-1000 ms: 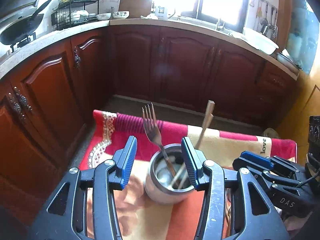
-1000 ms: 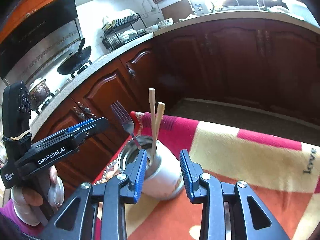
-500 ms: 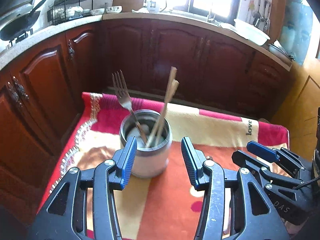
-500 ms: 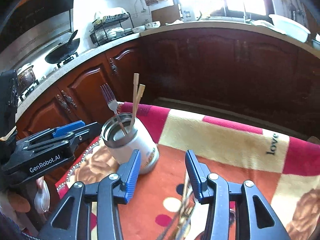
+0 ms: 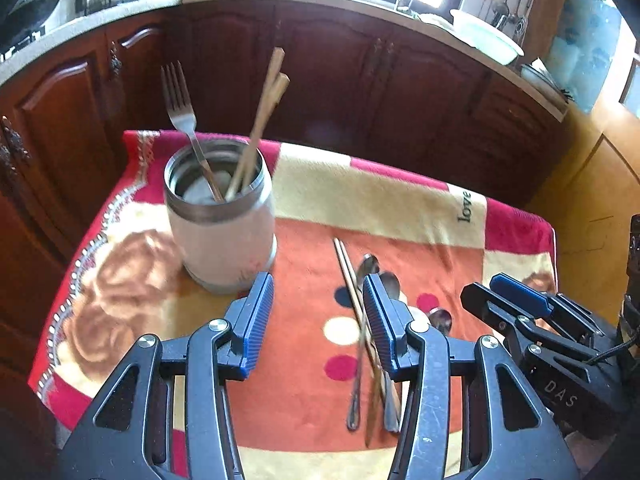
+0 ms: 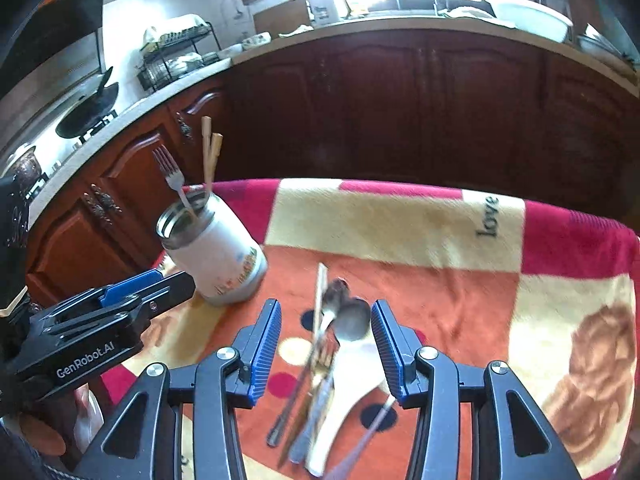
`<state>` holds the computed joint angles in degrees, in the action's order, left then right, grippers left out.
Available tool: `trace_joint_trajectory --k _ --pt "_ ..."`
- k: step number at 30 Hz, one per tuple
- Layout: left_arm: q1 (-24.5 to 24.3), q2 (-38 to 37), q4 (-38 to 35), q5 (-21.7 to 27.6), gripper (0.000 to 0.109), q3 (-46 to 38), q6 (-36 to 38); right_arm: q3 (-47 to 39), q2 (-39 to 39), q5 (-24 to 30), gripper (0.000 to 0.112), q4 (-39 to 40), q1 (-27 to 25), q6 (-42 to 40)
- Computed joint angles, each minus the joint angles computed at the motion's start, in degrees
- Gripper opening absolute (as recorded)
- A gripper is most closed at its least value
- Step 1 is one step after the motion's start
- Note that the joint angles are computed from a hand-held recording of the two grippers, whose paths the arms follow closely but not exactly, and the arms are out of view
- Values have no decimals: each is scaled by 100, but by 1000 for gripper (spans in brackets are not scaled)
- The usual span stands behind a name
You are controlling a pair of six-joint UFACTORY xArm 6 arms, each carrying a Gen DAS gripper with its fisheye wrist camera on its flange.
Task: Organize utensils
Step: 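Move both open tools back over the remaining utensil pile, then grasp the white ceramic spoon with the right tool while the left tool grasps a steel spoon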
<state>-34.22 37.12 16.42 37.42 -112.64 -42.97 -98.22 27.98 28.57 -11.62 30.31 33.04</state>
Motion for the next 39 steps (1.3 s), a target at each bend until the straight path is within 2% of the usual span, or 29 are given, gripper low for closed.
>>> trace_joint_trajectory --k 12,17,21,23,25,28,31,33,35,39 --pt "-11 26 -1147 -370 57 432 476 1338 -644 -422 45 206 -285 116" --pt "11 160 -1864 -404 57 457 833 1852 -749 -705 45 1127 -429 -392" --pt "2 346 -2080 -229 57 283 1009 1990 -705 -843 44 2144 -422 -1267" --pt "13 433 -2210 -152 57 186 1089 1986 -665 -917 35 2753 -382 -1841" --pt "23 533 -2350 -96 57 51 1180 1833 -545 -905 31 3663 -331 -2646" --pt "33 619 -2280 -82 57 -94 1200 1491 -322 -703 28 4382 -301 -3326" --pt "41 795 -2193 62 57 -405 1267 1272 -131 -561 27 4392 -312 -3317" --pt "47 957 -2169 226 57 -693 1335 1060 58 -381 27 4693 -355 -3448" --pt "53 1171 -2194 411 57 -1067 1434 861 229 -231 27 4445 -402 -3211" --pt "84 1953 -2224 1112 57 -2449 1641 488 520 -38 27 4572 -452 -3303"
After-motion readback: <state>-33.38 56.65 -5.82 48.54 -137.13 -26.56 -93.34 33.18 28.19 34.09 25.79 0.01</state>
